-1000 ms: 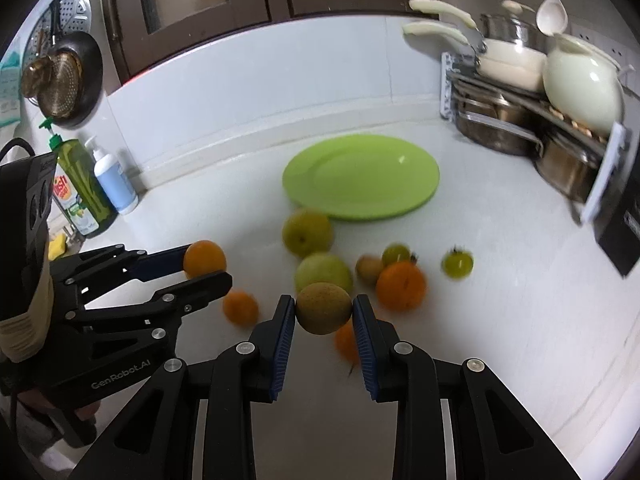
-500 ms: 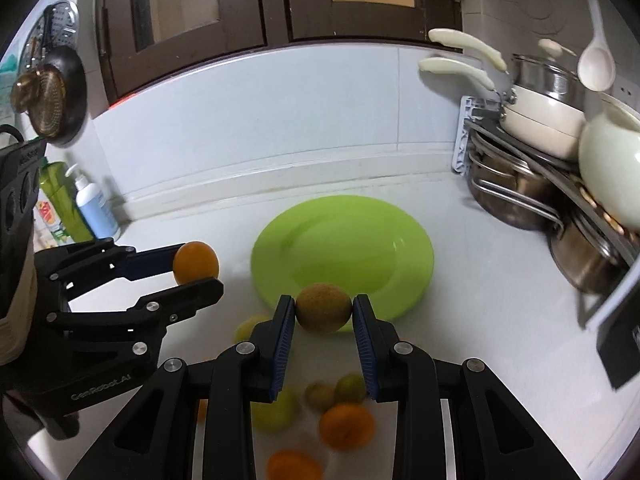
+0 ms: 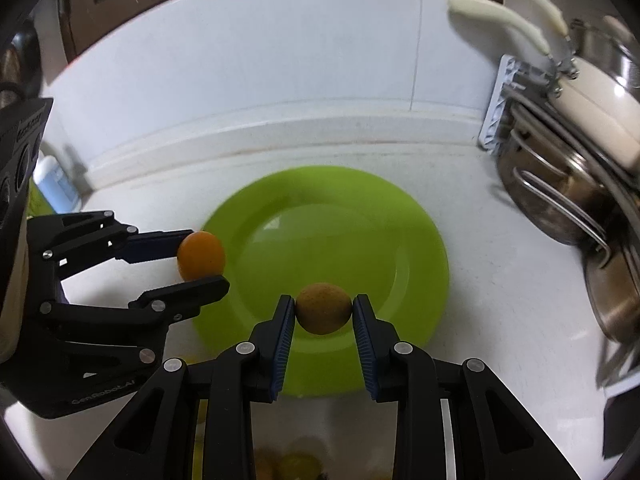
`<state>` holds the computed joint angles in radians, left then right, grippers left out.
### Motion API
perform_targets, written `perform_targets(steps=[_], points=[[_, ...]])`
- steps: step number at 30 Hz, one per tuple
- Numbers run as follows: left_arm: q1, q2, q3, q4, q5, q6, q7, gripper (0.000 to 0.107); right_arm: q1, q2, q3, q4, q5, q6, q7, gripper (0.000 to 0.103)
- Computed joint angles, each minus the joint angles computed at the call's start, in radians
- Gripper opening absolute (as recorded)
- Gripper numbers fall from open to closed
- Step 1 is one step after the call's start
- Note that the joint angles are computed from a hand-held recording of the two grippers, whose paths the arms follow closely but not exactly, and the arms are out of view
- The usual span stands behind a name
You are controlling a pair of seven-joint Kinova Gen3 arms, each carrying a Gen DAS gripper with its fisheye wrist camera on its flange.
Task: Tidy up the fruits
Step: 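Set the tangerine on the plate with the left tool while the right tool sets its fruit, then pull both tools back from the green plate toward the fruit cluster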
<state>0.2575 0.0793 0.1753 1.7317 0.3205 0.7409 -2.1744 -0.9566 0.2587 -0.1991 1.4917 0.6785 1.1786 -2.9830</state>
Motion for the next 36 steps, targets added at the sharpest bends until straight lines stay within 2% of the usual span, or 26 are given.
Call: perform_targets(steps=[5,13,19,22,24,30,33,36], points=[[0.007,0.053,0.006,-0.024,-0.021,0.001,0.017,0.038,0.045,0.004,0.007,0.019,-0.053,-0.051,0.040,0.031],[0.010,0.080,0.009,-0.032,-0.048,0.002,0.039,0.038,0.100,0.018,0.022,0.033,-0.132,-0.109,0.105,0.031],[0.012,0.083,0.016,-0.029,-0.054,-0.011,0.041,0.038,0.100,0.020,0.030,0.034,-0.143,-0.116,0.121,0.031],[0.001,0.071,0.017,-0.022,-0.033,-0.014,0.029,0.048,0.089,0.018,0.032,0.037,-0.126,-0.113,0.113,0.032],[-0.012,0.047,0.013,-0.005,-0.007,-0.021,0.013,0.051,0.077,0.013,0.031,0.035,-0.113,-0.105,0.096,0.035],[-0.028,-0.068,-0.016,0.068,0.033,-0.052,-0.006,0.063,-0.018,-0.010,0.012,0.020,-0.001,-0.004,-0.027,0.038],[-0.032,-0.142,-0.042,0.113,0.062,-0.068,-0.020,0.071,-0.080,-0.017,-0.009,0.002,0.076,0.076,-0.113,0.048],[-0.028,-0.219,-0.078,0.152,0.102,-0.077,-0.039,0.077,-0.151,-0.011,-0.034,-0.028,0.153,0.179,-0.186,0.053]])
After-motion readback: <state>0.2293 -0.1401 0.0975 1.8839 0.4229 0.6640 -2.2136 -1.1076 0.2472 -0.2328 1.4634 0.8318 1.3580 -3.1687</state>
